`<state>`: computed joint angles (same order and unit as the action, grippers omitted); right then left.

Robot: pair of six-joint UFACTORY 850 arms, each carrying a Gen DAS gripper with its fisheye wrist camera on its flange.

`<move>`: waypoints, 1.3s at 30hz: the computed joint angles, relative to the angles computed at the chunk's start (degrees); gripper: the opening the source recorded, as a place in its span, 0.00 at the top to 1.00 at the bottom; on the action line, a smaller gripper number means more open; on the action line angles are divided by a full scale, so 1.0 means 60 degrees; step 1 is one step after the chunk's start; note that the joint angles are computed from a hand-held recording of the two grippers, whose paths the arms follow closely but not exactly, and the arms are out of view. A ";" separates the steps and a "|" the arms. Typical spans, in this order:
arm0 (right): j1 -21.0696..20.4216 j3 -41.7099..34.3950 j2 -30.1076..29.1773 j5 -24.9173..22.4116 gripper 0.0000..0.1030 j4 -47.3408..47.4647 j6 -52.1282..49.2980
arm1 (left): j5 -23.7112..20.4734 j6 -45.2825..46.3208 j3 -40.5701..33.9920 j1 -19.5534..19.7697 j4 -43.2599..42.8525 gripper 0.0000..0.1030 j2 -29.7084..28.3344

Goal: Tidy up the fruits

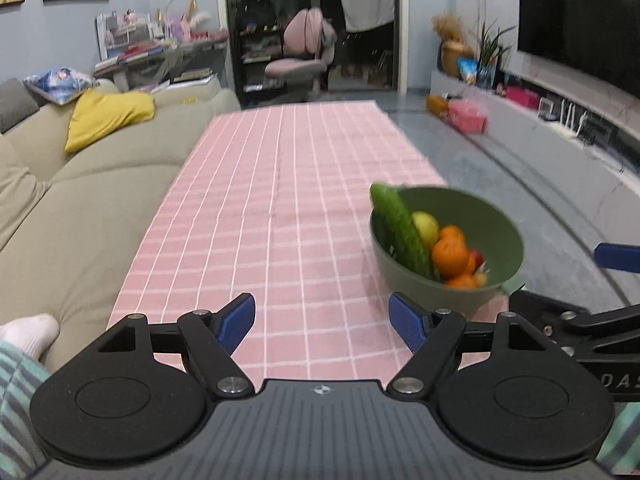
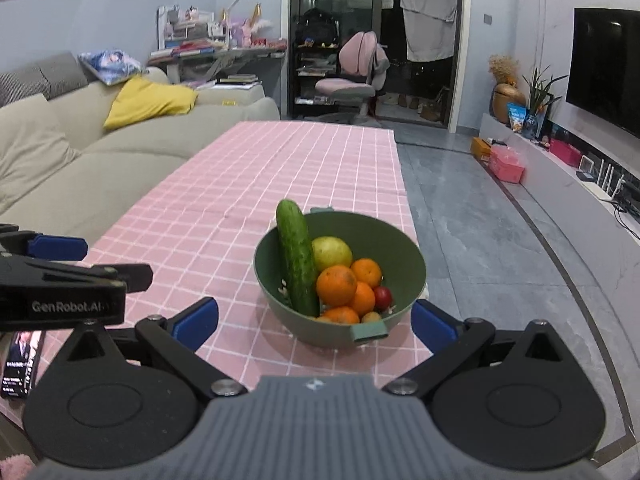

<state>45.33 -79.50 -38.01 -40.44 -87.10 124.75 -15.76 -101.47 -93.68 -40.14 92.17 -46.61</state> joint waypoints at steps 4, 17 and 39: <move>-0.0068 -0.0086 -0.0111 0.0297 0.04 0.0235 -0.0232 | -0.0028 0.0816 0.0070 0.0006 -0.0905 0.13 -0.0018; -0.0071 -0.0082 -0.0106 0.0357 0.04 0.0312 -0.0193 | 0.0035 0.1696 0.0119 0.0060 -0.1836 0.13 0.0021; -0.0115 -0.0155 -0.0168 0.0467 0.04 0.0495 -0.0385 | 0.0049 0.2780 -0.0079 0.0065 -0.2886 0.13 -0.0058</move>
<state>44.64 -80.43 -39.02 -37.63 -84.13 122.44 -15.46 -84.78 -94.15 -39.75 74.86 -46.95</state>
